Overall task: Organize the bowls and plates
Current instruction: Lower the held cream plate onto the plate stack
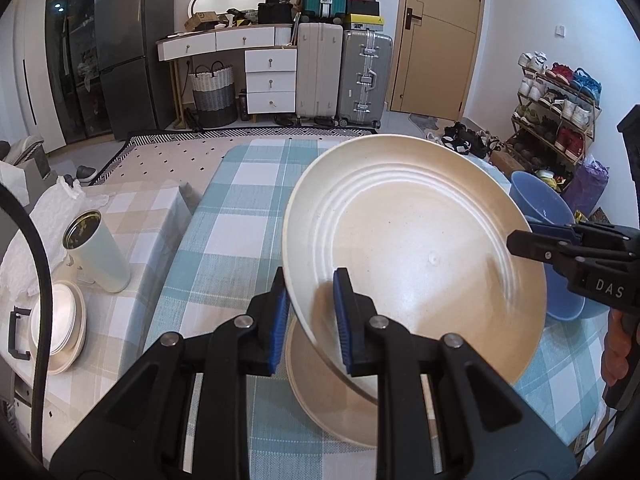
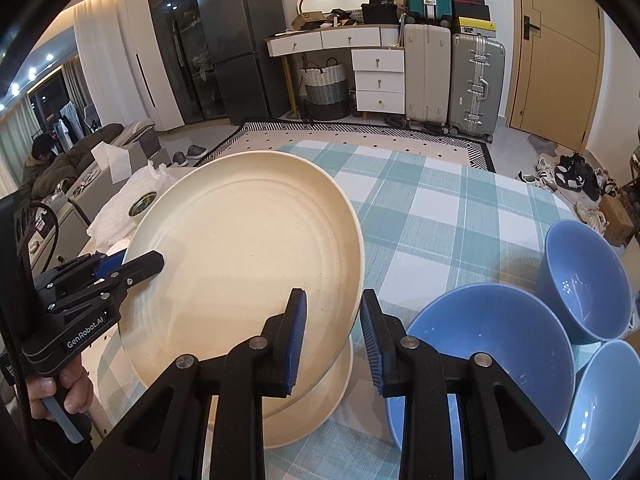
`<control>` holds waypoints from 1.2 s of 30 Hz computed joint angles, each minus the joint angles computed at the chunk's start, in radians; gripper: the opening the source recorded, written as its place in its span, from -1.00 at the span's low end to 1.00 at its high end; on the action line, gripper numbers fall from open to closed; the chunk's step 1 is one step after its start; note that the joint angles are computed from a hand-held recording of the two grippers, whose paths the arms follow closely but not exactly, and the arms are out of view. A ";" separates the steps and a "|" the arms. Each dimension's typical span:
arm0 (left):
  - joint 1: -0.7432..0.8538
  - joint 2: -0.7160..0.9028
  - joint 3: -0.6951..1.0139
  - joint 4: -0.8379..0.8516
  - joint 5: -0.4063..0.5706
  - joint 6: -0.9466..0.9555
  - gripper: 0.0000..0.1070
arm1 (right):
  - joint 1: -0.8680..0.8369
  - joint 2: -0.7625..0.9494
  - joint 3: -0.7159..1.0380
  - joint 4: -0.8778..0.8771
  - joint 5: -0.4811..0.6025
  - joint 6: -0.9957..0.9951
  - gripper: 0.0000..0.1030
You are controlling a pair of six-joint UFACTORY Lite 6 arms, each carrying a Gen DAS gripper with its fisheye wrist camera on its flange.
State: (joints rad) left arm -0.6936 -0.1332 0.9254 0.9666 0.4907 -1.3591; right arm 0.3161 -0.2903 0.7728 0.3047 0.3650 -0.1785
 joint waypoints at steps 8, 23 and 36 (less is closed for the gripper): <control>-0.014 -0.015 -0.085 0.075 -0.020 -0.100 -0.67 | 0.034 -0.029 -0.103 0.031 -0.056 -0.017 -0.45; 0.013 0.014 -0.217 0.327 -0.048 -0.355 -0.65 | 0.150 0.020 -0.200 -0.157 -0.197 0.169 -0.43; 0.038 0.117 -0.223 0.493 -0.073 -0.504 -0.61 | 0.188 0.087 -0.241 -0.442 -0.272 0.447 -0.43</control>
